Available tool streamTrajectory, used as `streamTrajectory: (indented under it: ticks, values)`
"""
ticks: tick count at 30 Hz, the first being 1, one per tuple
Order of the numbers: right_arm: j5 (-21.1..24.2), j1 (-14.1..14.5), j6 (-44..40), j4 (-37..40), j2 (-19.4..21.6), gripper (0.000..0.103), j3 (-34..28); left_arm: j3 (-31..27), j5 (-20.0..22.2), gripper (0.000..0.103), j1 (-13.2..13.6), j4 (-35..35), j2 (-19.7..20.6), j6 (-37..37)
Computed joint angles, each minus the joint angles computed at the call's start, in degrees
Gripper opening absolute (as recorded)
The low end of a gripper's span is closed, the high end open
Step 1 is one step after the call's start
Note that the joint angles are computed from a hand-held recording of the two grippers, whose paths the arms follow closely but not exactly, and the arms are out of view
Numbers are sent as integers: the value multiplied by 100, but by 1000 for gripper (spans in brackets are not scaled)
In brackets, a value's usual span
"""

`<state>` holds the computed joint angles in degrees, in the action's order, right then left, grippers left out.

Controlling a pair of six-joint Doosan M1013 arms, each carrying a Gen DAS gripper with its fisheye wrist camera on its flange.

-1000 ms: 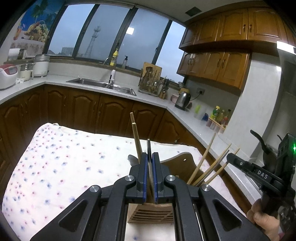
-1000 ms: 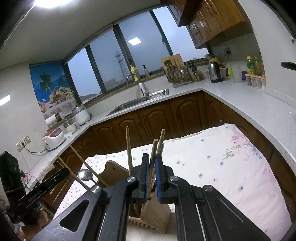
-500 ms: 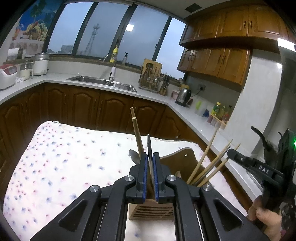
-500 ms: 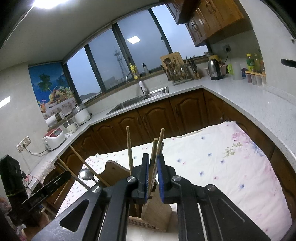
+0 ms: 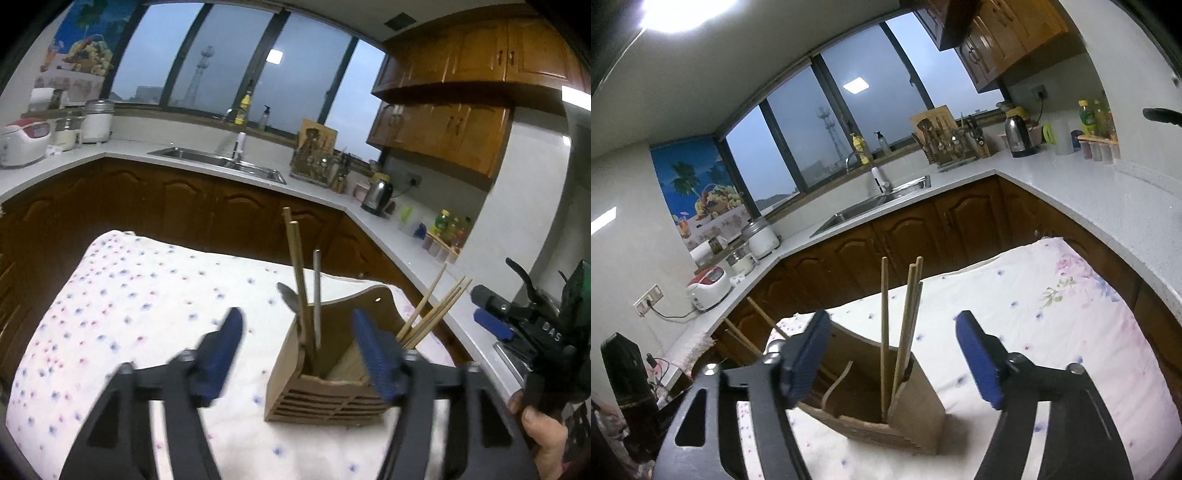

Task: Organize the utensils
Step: 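Withdraw both open tools away from the holder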

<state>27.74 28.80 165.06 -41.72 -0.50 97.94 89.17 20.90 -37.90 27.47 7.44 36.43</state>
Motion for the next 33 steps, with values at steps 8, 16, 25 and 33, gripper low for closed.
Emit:
streamTrajectory:
  ticks: [8,16,25,33]
  values:
    - [59,196,88,-132,-159,100,75,312,316,88,-248,887,-327,-954]
    - [178,441,391,-433,-377,101,191,642,396,95,-388,1298,-725,-1338]
    - [434,805,620,-694,-662,101,384,1048,491,97,-573,1614,-1224,-1717]
    - [806,1390,1104,-1430,-942,102,508,1461,848,97,-942,2342,-1754,-2245]
